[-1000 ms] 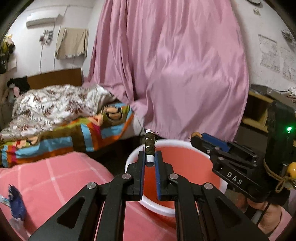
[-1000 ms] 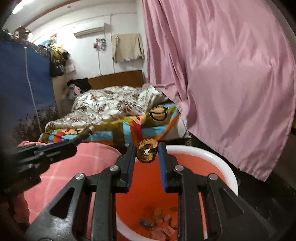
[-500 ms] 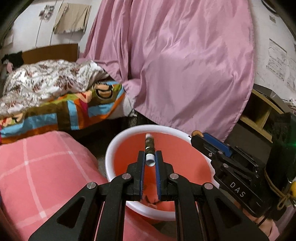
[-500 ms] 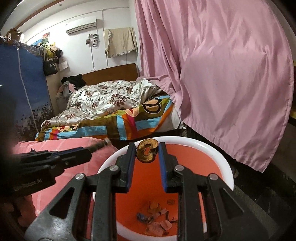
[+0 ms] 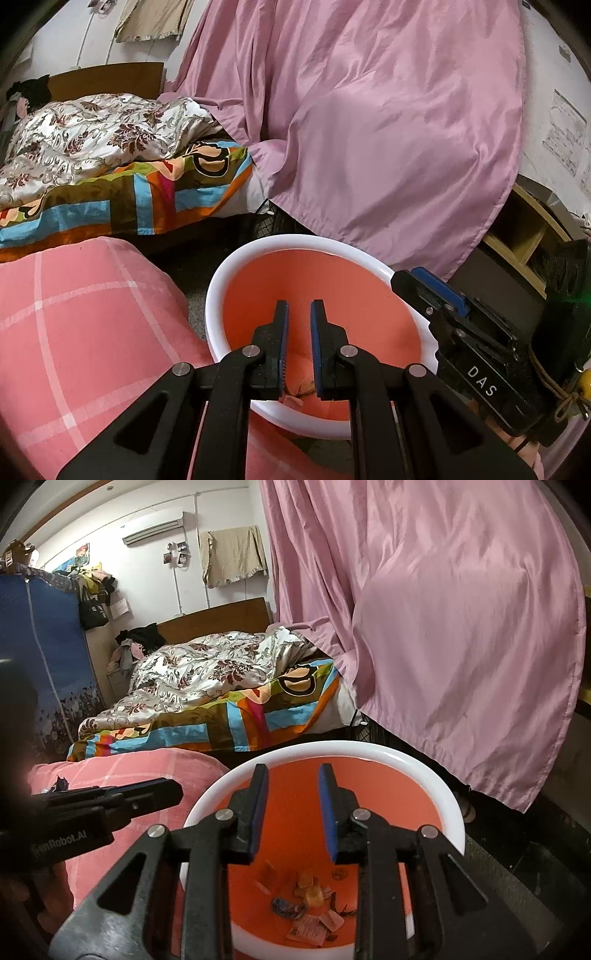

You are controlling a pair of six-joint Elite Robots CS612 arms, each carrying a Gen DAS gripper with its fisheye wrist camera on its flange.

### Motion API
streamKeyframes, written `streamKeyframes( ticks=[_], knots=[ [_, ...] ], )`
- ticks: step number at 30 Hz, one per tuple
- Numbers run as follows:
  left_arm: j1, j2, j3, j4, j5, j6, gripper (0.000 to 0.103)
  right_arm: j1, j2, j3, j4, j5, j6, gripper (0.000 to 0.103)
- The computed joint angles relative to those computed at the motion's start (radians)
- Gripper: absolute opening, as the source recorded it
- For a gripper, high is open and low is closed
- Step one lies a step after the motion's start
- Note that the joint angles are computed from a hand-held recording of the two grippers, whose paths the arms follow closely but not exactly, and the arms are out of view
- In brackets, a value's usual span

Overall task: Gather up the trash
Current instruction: 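Move both tools back over the blue wrapper and white tube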

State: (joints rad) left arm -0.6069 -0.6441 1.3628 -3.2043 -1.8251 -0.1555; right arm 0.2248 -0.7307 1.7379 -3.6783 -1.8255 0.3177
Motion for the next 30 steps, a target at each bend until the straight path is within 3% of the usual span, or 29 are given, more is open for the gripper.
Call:
streamKeyframes(
  ticks=[7,9,11,15,18,19,20,22,24,30],
  knots=[
    [0.000,-0.011,0.022,-0.057,0.039,-0.018,0.013,0.006,0.007,-0.011,-0.024,-0.012,-0.005,0.082],
    [0.002,-0.017,0.036,-0.090,0.058,-0.033,0.022,0.011,0.010,-0.017,-0.044,-0.016,-0.011,0.082],
    [0.004,-0.025,0.054,-0.136,0.091,-0.056,0.040,0.016,0.012,-0.023,-0.063,-0.020,-0.017,0.082],
    [0.011,-0.048,0.097,-0.214,0.167,-0.082,0.044,0.031,0.020,-0.044,-0.111,-0.023,-0.025,0.083],
    [0.018,-0.066,0.135,-0.282,0.235,-0.104,0.060,0.043,0.028,-0.062,-0.145,-0.022,-0.035,0.087],
    [0.022,-0.071,0.149,-0.313,0.253,-0.115,0.069,0.050,0.032,-0.071,-0.161,-0.023,-0.042,0.091],
    [0.026,-0.076,0.162,-0.343,0.279,-0.126,0.085,0.054,0.035,-0.078,-0.170,-0.024,-0.048,0.092],
    [0.027,-0.083,0.184,-0.400,0.346,-0.146,0.098,0.068,0.044,-0.095,-0.193,-0.032,-0.065,0.093],
    [0.033,-0.091,0.208,-0.462,0.395,-0.166,0.098,0.077,0.053,-0.111,-0.225,-0.021,-0.076,0.095],
    [0.055,-0.127,0.274,-0.513,0.506,-0.152,0.098,0.101,0.075,-0.157,-0.289,0.027,-0.108,0.095]
  ],
)
